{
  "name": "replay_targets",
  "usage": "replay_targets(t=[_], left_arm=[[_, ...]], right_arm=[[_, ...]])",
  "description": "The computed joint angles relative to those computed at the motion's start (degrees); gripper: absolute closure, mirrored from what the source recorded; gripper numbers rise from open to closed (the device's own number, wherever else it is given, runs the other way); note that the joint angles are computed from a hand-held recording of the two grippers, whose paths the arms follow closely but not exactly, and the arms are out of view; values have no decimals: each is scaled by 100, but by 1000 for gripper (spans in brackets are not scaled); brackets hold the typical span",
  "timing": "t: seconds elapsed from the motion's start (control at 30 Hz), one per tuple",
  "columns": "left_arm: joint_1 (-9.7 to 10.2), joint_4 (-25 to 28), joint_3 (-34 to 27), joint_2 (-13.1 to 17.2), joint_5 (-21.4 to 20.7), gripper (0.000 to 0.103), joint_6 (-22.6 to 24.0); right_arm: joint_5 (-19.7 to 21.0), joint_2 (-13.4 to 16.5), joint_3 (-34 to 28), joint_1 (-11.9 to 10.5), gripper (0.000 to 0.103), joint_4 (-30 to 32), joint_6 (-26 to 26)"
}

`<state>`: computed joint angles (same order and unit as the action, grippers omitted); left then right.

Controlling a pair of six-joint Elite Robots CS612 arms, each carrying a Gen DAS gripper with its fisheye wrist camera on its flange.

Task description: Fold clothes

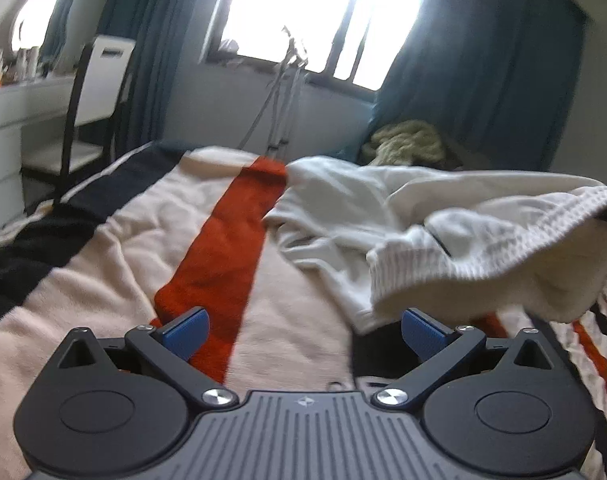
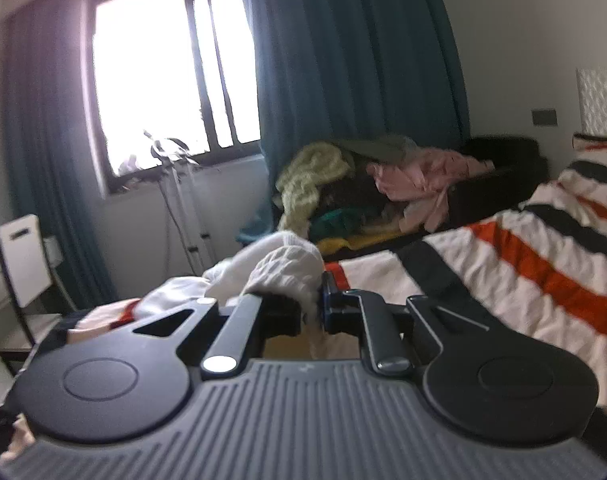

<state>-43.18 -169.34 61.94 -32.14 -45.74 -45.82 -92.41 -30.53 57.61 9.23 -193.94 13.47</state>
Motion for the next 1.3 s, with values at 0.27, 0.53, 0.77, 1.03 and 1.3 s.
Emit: replay_targets(t=[0.27,0.53,0.77,1.03,1.3], left_arm=[[-290,-493,-30,32,-112,0,1514],[-435,4,-1019,685,-391,0,3548],[-381,962,-2328,1494,285,0,3848],[-297,773,-3289,2006,667,9,3496],[-152,658,-2527,1537,176,71,1794]], right_arm=[[751,-825,1773,-355,90,-1202,53],[823,-857,2252,-526,90,-1165,547],[629,-751,2179,-576,90,-1056,857],[421,-695,2123,-550,88,-792,753],[365,-643,2049,-513,87,-491,477]])
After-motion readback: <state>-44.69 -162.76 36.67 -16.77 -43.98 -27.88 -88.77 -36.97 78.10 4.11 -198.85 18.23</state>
